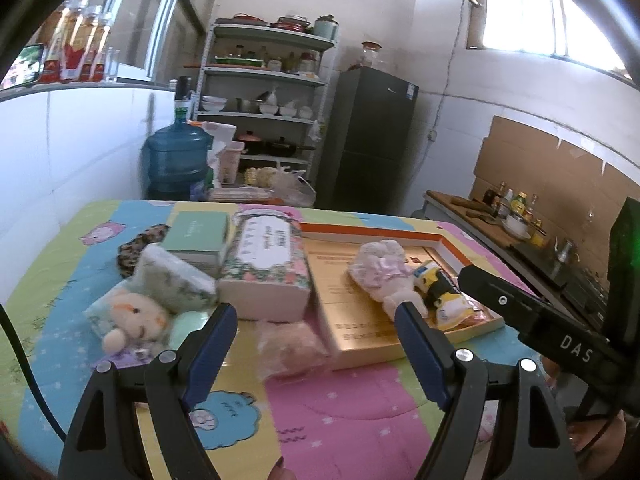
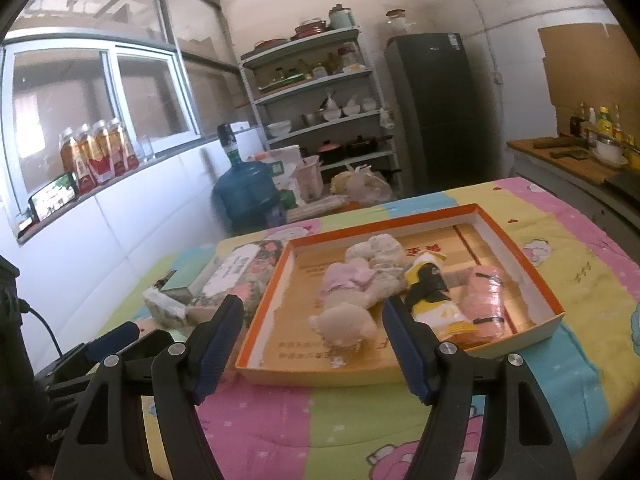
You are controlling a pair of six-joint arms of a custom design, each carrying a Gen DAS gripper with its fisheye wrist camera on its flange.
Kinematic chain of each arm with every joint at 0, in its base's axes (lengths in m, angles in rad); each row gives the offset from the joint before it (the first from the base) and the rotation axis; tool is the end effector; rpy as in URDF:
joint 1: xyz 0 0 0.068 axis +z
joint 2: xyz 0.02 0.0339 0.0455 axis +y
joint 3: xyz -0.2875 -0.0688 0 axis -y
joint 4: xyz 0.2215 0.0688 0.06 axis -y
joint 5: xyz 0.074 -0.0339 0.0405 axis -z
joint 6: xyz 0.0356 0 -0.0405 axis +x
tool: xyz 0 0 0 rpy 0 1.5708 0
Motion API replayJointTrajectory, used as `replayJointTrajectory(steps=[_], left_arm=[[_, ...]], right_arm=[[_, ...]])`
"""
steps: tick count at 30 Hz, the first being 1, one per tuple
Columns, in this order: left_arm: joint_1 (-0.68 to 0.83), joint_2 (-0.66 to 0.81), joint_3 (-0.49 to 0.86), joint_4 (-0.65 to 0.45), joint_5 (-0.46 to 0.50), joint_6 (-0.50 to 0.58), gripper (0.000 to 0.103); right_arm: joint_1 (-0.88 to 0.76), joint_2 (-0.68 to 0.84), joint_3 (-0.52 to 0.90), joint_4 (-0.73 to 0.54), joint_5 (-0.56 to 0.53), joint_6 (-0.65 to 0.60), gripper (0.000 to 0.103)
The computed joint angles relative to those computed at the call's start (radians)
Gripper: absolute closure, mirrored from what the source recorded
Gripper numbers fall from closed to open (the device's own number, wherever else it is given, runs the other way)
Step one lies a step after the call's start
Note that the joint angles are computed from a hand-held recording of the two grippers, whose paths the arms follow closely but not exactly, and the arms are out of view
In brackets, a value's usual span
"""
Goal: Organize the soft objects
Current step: 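Move both open tools back from the box toward the pile of soft items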
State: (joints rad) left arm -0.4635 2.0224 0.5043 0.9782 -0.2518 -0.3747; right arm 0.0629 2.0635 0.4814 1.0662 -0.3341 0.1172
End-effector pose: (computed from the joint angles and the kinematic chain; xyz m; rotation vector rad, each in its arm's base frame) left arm 0.2813 -0.1307 0.0984 -0.0571 2.1002 -0.2408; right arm 0.3058 0.0310 0.0915 -0.1476 2.0823 0.4577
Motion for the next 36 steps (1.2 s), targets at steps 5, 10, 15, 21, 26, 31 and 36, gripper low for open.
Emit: replayJointTrajectory(steps=[5, 10, 15, 21, 26, 31, 36], left_arm=[[0.036, -0.008, -0.063, 0.057, 0.001, 0.000, 0.022], [0.068, -0.008, -0.117, 0.111, 0.006, -0.002, 0.022], [0.101, -0.008, -0.155, 0.148, 0.014, 0.003, 0.022], [0.160, 0.003, -0.204, 0.208, 0.033, 0.007, 0.022], [0.217, 0.021, -0.233, 0.251, 0.067, 0.009, 0.022], [0.266, 0.044, -0.258, 0.294, 0.089, 0.019, 0.022], [0.326, 0.079, -0.272, 0.331, 0.128, 0.028, 0.022]], right_arm=[[0.054, -0.012, -0.013, 0.002, 0.033, 0.000, 0.029], [0.106, -0.013, -0.016, 0.002, 0.065, 0.005, 0.029], [0.156, -0.005, -0.010, 0.001, 0.094, 0.013, 0.029], [0.217, 0.006, 0.006, -0.015, 0.123, 0.018, 0.029], [0.258, 0.012, 0.019, -0.032, 0.145, 0.016, 0.029], [0.299, 0.034, 0.034, -0.037, 0.170, 0.024, 0.029], [0.338, 0.064, 0.064, -0.060, 0.192, 0.034, 0.029]])
